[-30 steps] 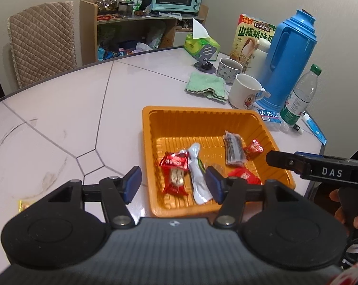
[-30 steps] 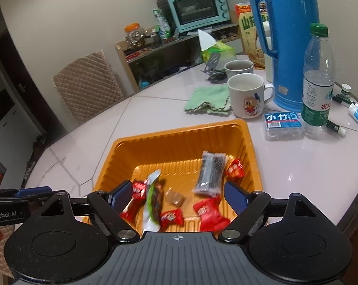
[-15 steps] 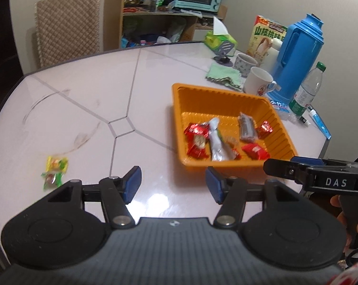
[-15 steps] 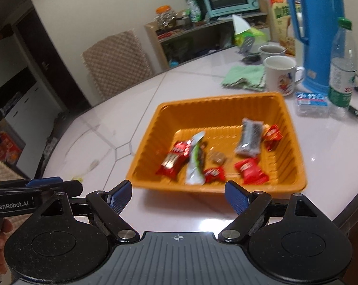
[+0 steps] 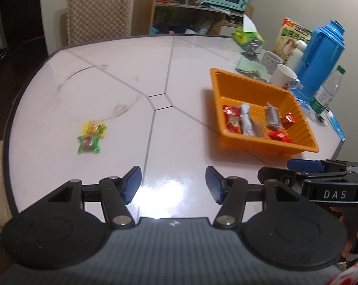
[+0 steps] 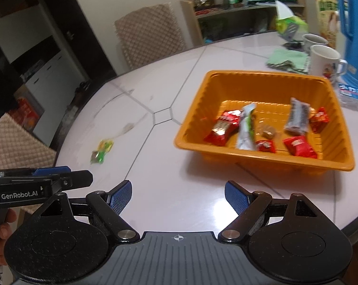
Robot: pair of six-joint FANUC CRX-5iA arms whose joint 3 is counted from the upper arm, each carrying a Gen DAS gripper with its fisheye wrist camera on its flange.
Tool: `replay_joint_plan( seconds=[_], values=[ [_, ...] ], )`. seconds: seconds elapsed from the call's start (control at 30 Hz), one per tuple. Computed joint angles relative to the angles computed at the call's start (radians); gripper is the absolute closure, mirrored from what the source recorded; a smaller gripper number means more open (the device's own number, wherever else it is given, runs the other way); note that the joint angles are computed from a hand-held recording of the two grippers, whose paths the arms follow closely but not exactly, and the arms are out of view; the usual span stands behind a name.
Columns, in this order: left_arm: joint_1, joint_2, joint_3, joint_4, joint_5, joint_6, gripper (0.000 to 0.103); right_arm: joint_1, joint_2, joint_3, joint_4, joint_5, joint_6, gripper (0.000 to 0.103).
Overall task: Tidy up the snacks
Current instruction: 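Withdraw both open grippers from the tray toward the yellow-green candies, then lower the left gripper onto the green-wrapped brown candy and close it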
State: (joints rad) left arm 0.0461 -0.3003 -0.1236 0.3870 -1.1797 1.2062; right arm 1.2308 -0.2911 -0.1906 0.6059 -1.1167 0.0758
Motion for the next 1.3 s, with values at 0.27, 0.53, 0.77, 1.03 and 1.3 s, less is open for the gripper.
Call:
replay_joint_plan(
  seconds=[0.27,0.53,0.77,1.03,1.3],
  values=[
    [0.070,-0.020,-0.022,-0.011,-0.018,-0.004,0.047,-0.021,0.063,0.050,-0.056,0.055,0.085,0.018],
    [0.118,-0.020,-0.026,-0.022,-0.022,-0.012,0.047,-0.052,0.134,0.117,-0.111,0.097,0.176,0.018],
    [0.142,-0.002,-0.019,-0.031,-0.017,-0.013,0.047,-0.082,0.200,0.183,-0.152,0.128,0.256,0.018],
    [0.158,0.027,-0.016,-0.037,-0.004,-0.010,0.047,-0.116,0.265,0.244,-0.195,0.155,0.321,0.018],
    [0.154,0.066,-0.024,-0.048,0.041,0.001,0.049,-0.149,0.322,0.288,-0.227,0.182,0.362,0.018]
  ],
)
